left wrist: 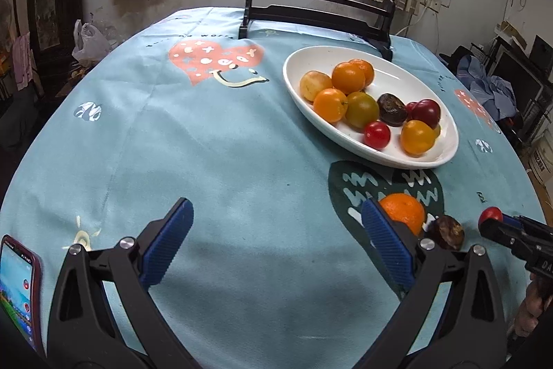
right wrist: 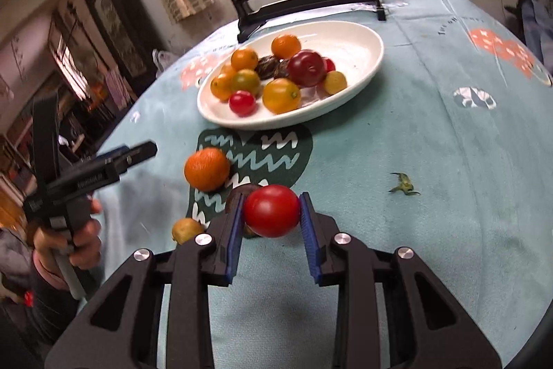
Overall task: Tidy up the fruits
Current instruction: 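Grasp a red tomato with the right gripper while the left grasps a small yellow fruit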
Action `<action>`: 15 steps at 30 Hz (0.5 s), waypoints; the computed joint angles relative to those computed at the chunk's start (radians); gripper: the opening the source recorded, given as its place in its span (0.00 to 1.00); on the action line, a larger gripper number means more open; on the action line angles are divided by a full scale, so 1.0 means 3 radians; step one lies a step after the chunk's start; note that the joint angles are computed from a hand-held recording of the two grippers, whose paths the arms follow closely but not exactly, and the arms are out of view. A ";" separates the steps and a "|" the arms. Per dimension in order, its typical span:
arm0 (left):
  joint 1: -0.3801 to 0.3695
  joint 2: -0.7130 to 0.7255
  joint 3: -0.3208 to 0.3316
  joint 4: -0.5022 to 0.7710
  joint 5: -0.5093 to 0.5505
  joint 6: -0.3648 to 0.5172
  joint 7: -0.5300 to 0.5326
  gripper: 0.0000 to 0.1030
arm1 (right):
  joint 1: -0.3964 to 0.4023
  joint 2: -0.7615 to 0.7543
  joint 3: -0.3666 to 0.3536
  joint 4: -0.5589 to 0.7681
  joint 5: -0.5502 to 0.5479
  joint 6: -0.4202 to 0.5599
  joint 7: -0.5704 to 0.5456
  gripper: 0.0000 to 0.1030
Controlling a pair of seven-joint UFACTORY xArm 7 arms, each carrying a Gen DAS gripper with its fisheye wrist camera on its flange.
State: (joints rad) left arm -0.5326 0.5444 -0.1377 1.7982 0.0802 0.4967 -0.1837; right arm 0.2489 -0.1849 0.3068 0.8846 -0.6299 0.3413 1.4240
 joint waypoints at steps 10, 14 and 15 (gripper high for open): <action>0.0390 -0.0232 -0.0851 -0.0420 -0.1067 0.0183 0.1887 0.69 | -0.0009 -0.0033 -0.0010 -0.0031 0.0047 -0.0003 0.0042 0.31; 0.0189 -0.0204 -0.0670 -0.0364 -0.1062 0.0332 0.1931 0.54 | -0.0022 -0.0049 0.0013 -0.0043 0.0039 -0.0009 0.0039 0.31; 0.0176 -0.0190 -0.0654 -0.0341 -0.1094 0.0362 0.1948 0.51 | -0.0024 -0.0052 0.0016 -0.0045 0.0038 -0.0015 0.0035 0.31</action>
